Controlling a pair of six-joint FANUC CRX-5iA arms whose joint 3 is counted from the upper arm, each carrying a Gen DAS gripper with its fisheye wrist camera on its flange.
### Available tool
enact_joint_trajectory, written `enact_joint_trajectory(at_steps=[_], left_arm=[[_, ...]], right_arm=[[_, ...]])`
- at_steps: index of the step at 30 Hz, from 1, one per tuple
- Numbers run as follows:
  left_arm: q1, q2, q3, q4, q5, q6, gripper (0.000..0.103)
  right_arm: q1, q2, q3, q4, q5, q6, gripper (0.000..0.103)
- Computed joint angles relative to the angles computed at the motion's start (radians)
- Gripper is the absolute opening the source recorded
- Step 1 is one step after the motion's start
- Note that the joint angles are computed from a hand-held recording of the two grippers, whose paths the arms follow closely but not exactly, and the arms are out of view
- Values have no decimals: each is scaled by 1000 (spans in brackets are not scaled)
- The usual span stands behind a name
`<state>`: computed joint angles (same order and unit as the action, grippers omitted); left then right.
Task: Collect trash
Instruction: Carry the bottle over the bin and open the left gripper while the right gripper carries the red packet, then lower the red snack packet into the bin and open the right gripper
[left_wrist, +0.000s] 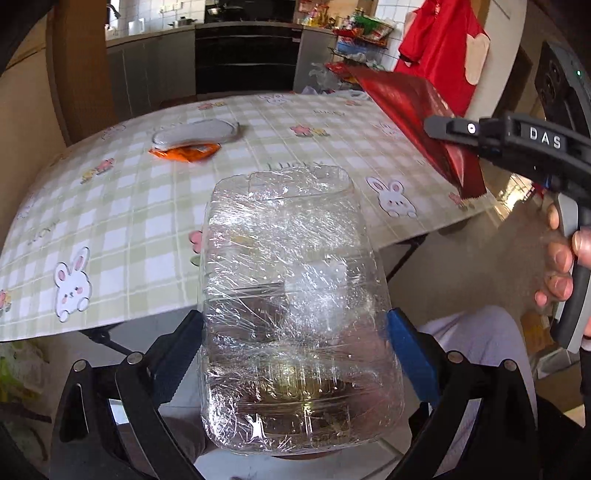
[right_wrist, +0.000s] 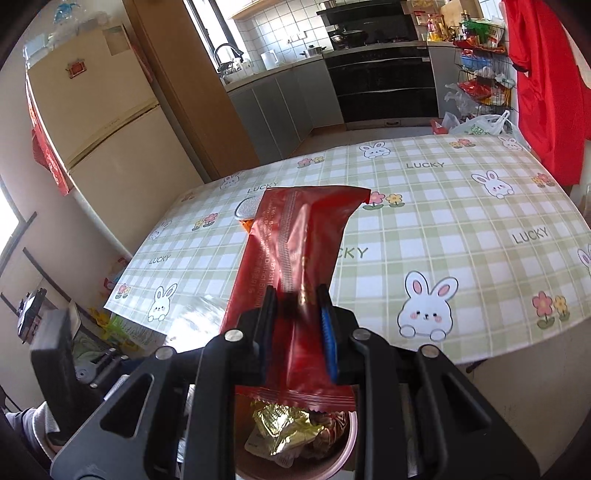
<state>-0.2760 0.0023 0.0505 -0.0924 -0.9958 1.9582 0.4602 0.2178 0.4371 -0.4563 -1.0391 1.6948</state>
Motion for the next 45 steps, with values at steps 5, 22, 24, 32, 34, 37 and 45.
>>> enact_joint_trajectory(at_steps=[5,22,24,32,34,37,45], left_arm=[[10,-3,-63,62,41,-39,97],[-3,-11,-66,42,60,-99,97],[-10,-21,-79,43,87,-116,97],[26,-73,-117,41,175,-94,97],[49,-90,-144,65,194,-88,97],[71,-130,-176,68,216,-54,97],[115,-270,-210,-49,228,156,97]], right_arm=[[0,-47,-58,11,13,-11,25],[9,24,36,-131,-172,96,25],[29,60,63,-116,-222,92,25],[48,74,25,-67,-225,45,25],[45,60,11,-54,-214,47,25],[42,55,9,-37,-211,37,25],[63,18,-34,-16,-221,46,26]])
